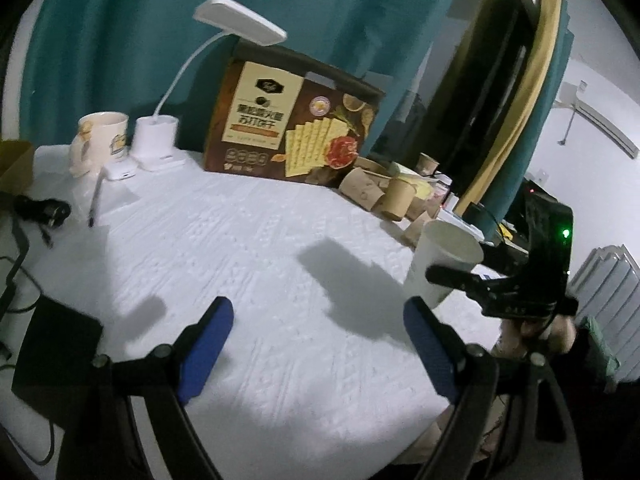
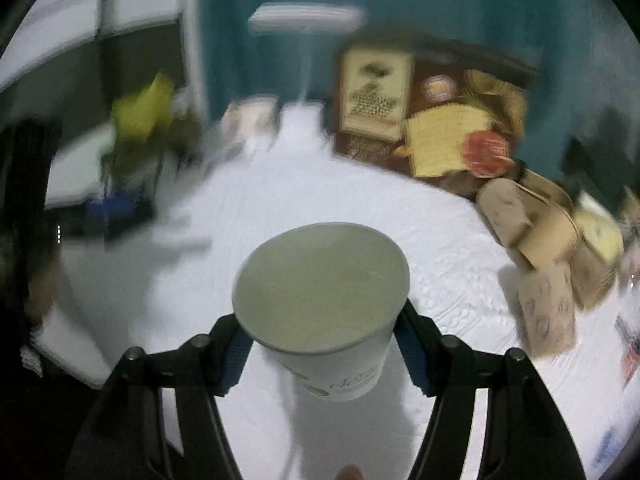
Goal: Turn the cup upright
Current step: 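Rotate the white cup upright with the right gripper and lower it onto the table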
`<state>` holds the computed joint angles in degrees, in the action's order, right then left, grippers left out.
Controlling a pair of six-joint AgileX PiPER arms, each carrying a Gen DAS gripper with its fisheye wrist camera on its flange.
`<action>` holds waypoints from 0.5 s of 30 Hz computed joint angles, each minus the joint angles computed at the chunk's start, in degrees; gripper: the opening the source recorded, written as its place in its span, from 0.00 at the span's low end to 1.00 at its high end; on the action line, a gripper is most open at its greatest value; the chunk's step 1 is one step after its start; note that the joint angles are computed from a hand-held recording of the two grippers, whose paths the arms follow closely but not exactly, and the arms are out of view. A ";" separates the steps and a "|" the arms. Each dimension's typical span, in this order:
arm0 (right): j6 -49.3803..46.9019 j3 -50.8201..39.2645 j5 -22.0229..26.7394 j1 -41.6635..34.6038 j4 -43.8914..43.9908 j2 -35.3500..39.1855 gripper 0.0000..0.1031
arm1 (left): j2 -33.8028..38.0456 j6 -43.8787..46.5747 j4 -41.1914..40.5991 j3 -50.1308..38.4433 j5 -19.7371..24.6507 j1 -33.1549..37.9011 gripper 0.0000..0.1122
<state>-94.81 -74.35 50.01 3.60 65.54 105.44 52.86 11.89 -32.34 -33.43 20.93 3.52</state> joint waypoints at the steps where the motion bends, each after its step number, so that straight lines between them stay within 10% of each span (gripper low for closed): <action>1: -0.95 1.00 -0.33 -0.51 4.04 0.55 0.60 | 0.46 -1.79 1.75 -0.54 -0.30 -1.06 0.78; 15: -16.08 18.28 -4.85 -2.13 29.55 0.00 0.61 | 5.32 -15.44 14.69 -3.83 -2.39 -10.01 0.78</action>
